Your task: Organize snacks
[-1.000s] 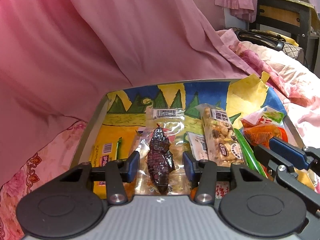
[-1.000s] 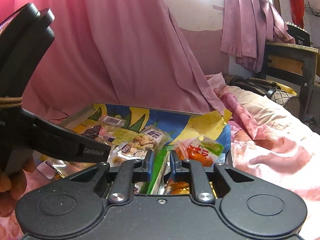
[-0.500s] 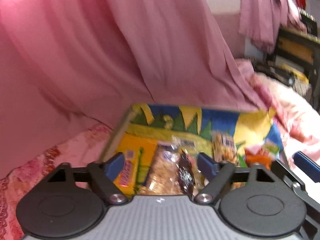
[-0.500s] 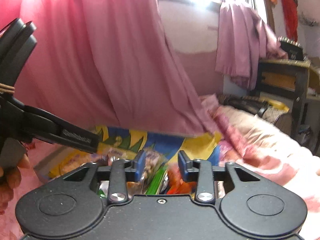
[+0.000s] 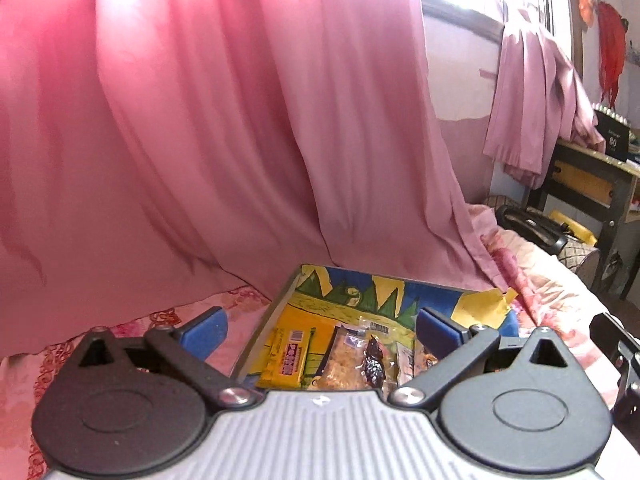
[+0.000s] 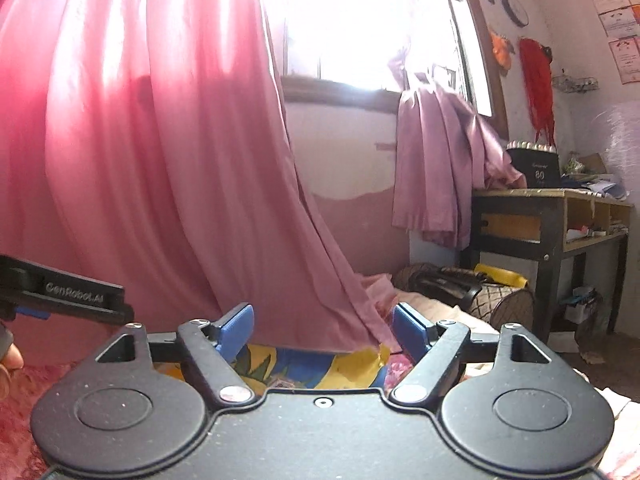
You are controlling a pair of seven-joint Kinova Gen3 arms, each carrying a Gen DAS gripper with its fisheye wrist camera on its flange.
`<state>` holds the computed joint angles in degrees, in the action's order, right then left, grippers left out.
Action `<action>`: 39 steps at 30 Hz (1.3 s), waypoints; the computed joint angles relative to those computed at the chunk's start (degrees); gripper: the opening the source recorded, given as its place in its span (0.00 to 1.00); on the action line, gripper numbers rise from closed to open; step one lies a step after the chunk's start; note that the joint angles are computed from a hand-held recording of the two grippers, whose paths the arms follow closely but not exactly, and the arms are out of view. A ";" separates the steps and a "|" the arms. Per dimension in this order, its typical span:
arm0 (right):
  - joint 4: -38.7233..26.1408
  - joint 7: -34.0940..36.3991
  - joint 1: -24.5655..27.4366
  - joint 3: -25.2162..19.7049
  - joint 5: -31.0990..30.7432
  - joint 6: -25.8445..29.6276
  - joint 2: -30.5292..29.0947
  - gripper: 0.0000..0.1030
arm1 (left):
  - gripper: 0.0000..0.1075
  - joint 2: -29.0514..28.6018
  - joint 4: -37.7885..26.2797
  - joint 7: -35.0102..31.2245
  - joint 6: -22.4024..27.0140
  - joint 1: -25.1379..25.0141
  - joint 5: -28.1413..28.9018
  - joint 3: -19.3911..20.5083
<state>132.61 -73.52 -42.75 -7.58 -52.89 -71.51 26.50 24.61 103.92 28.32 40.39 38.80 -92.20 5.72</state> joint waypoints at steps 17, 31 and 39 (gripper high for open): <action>3.57 0.43 -4.56 -2.42 -4.51 -6.91 -2.53 0.92 | 0.95 -4.97 6.15 4.35 7.24 1.85 -2.27 3.92; 9.31 -11.33 -6.52 -3.25 -2.07 -15.85 0.10 0.99 | 0.95 -5.57 11.45 13.31 13.17 3.27 -4.53 6.19; 11.35 -15.59 -8.45 -3.42 -3.55 -18.33 1.32 0.99 | 0.95 -6.61 14.48 18.20 13.37 2.81 -4.28 7.54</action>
